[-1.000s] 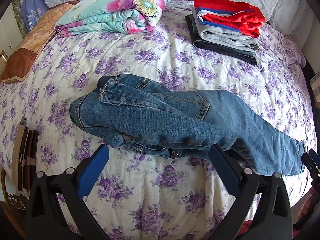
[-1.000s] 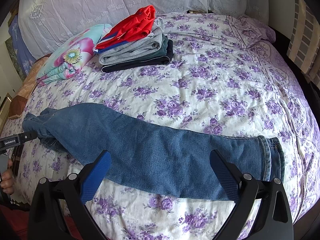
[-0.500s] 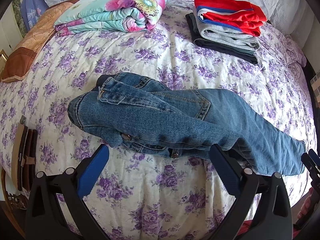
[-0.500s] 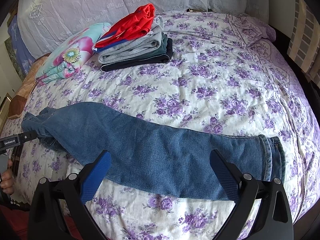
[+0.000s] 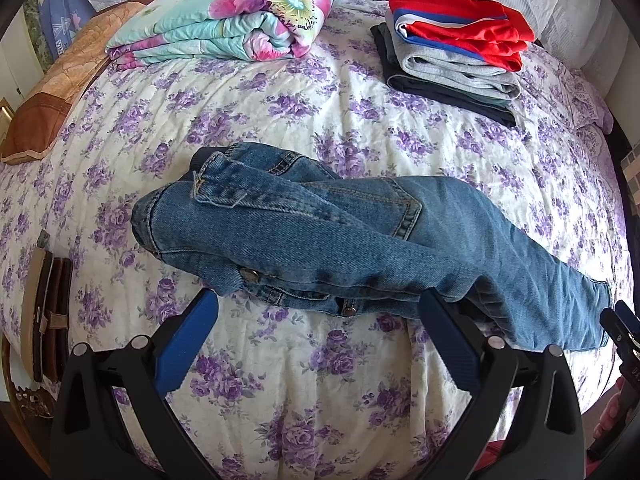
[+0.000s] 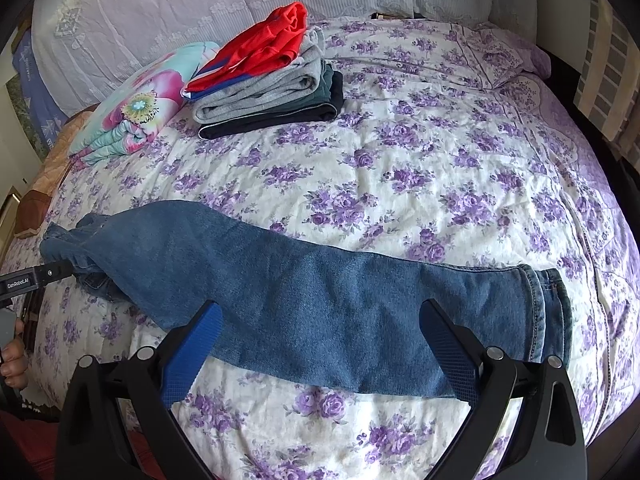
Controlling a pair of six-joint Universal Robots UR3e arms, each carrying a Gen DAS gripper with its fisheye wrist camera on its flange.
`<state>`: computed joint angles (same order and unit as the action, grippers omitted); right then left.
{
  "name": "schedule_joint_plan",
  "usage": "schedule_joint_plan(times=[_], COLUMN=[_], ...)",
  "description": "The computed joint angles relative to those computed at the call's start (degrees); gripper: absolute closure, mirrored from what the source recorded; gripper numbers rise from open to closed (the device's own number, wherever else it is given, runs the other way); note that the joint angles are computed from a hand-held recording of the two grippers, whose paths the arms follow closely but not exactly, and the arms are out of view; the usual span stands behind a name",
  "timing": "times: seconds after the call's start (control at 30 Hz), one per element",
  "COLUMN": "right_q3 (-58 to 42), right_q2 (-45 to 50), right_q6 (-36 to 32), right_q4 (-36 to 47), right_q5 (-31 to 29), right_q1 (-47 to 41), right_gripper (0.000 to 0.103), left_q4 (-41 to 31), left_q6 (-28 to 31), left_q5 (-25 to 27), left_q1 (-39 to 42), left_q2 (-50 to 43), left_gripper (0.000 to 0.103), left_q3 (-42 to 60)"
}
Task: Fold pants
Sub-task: 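Grasp the jeans waistband with the left tool while the right tool grasps a leg hem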
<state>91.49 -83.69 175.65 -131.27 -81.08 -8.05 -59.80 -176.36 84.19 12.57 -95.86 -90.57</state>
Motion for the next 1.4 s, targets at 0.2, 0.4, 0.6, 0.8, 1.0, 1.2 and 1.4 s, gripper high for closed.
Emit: schedule_joint_plan(times=[0.2,0.4,0.6,0.8,1.0,1.2,1.4], right_q3=[-1.5,1.8,1.7,13.1,26.5,36.0,29.2], right_q2=[1.0,-1.2,-4.9,-15.8,-22.4,-21.5,-21.5], right_q6=[0.3,-1.3,-1.9,-1.1,4.5,13.6,8.2], right_q4=[0.7,1.7,14.3,25.3,24.5,16.2,17.8], right_q5=[-0.2,4.8,16.6,25.4,36.3,42.5,42.4], right_q1=[0.3,-2.5,-12.9,-27.6,-41.2,-47.7,-44.6], right_gripper=[0.004,0.004,0.004,0.004,0.006,0.063,0.097], left_q4=[-0.9,-6.2,-19.7,-23.4,-23.8,-25.3,-21.2], left_q6=[-0.3,0.0,-2.6,-10.4,-10.9,-6.8,-5.8], left_q5=[-0.2,-4.6,-26.0,-37.5,-36.4,-35.3,-35.7], left_q1=[-0.1,2.6,14.0,18.0,14.8,13.9,15.5], left_q2=[-0.6,-2.3,-7.1,-13.2,-18.5,-20.4,-16.4], left_gripper=[0.005,0.005,0.005,0.005,0.009,0.054,0.067], left_q3=[1.0,4.9,10.2,10.2,16.9,22.4,18.1])
